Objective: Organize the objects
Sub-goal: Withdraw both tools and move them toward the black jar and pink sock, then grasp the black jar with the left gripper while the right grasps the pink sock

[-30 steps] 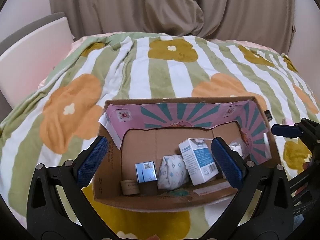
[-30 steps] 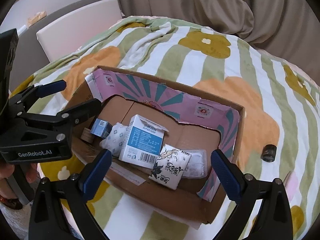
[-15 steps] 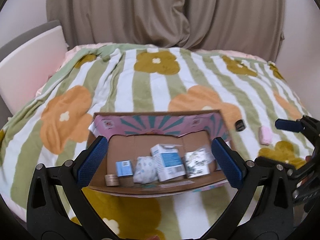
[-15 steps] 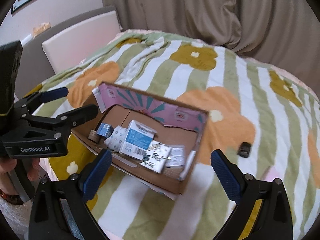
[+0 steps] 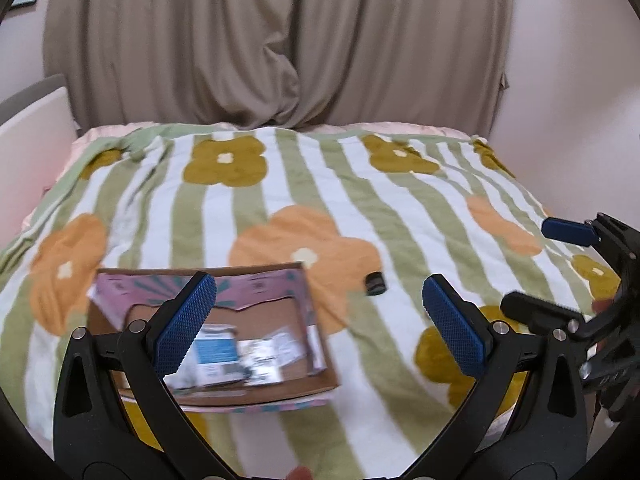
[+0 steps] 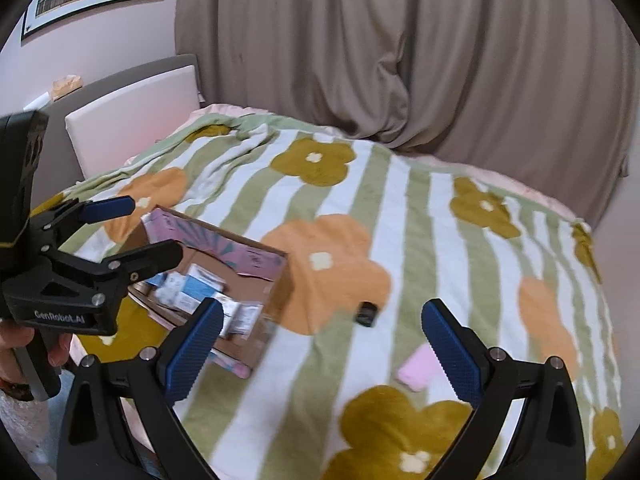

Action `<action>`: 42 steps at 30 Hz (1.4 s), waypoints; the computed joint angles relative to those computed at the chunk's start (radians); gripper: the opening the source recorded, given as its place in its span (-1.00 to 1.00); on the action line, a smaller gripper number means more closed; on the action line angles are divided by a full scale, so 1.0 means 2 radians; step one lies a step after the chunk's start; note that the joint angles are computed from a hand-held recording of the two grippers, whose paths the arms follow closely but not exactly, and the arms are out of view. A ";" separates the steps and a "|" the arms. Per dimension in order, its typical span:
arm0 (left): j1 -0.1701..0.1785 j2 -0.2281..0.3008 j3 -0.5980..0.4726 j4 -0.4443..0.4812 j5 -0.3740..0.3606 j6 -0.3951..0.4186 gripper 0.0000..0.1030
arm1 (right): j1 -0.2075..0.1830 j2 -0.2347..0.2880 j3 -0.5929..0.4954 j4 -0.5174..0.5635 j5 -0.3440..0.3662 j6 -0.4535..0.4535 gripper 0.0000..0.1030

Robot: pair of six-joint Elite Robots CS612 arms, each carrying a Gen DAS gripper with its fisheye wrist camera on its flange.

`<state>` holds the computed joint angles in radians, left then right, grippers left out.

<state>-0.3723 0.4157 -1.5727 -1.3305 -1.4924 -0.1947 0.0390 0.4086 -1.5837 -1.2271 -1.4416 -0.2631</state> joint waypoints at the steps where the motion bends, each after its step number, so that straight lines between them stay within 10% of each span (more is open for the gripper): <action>1: -0.003 0.000 0.004 -0.002 0.000 -0.002 1.00 | -0.002 0.002 -0.004 0.002 -0.013 -0.004 0.92; 15: -0.038 0.016 0.052 -0.026 -0.007 -0.002 1.00 | -0.053 0.045 -0.029 0.041 0.024 0.030 0.92; 42: -0.039 0.025 0.190 -0.108 -0.002 -0.011 0.63 | -0.069 0.079 0.040 0.003 0.025 0.077 0.92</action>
